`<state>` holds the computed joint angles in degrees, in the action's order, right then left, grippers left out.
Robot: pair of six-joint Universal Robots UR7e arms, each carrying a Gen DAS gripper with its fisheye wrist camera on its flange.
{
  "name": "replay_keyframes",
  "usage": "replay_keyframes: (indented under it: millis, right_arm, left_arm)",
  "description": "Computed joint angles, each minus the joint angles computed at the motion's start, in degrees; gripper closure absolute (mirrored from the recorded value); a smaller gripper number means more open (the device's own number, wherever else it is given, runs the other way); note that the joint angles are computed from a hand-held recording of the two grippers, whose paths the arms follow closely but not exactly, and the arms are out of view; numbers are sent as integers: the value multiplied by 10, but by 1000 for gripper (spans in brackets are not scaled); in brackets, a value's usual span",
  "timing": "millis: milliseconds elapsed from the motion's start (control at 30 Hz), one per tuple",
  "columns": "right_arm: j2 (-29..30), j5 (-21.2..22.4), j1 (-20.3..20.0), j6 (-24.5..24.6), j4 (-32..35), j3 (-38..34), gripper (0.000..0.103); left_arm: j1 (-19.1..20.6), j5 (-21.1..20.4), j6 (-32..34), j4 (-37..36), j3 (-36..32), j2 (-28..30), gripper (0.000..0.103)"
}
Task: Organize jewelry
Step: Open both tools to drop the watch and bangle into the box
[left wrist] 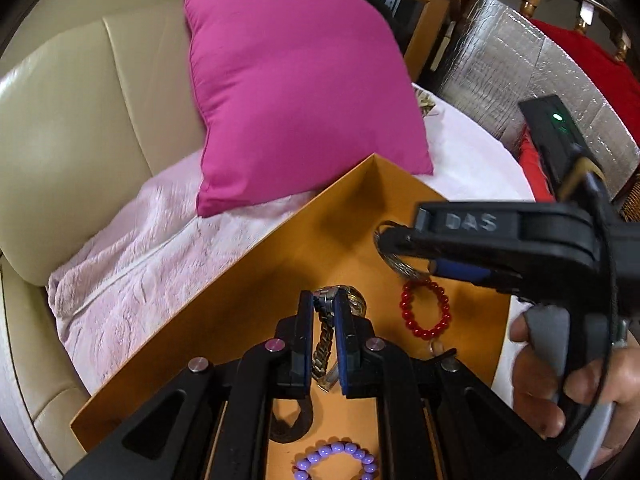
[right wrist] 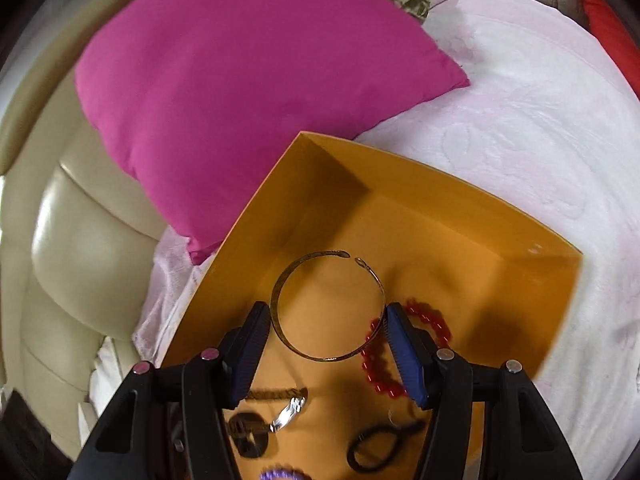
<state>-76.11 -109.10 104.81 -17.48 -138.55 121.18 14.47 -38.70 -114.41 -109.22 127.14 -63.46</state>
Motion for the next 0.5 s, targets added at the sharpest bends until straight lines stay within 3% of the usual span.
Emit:
replay_keyframes:
  millis: [167,333,400,467,500]
  right_arm:
    - [16,-2,-10,42,31,-14,40]
    - [-6,32,-21,29,47,-14,40]
    - [-30,58,-26,11,62,-14,40]
    - [-65,83,-32,-17,73,-14,40]
    - [-82,97,-37,-30,79,-15,40]
  left_arm:
    - [12,-25,-13,20,-7,3,92]
    - [13,-38,-48,82,-27,10,87]
    - [10,-42,-77,131,-45,17,62]
    - [1,-36,-118,181,-62,25,49]
    - [-5,-30,-140,211,-73,31,49]
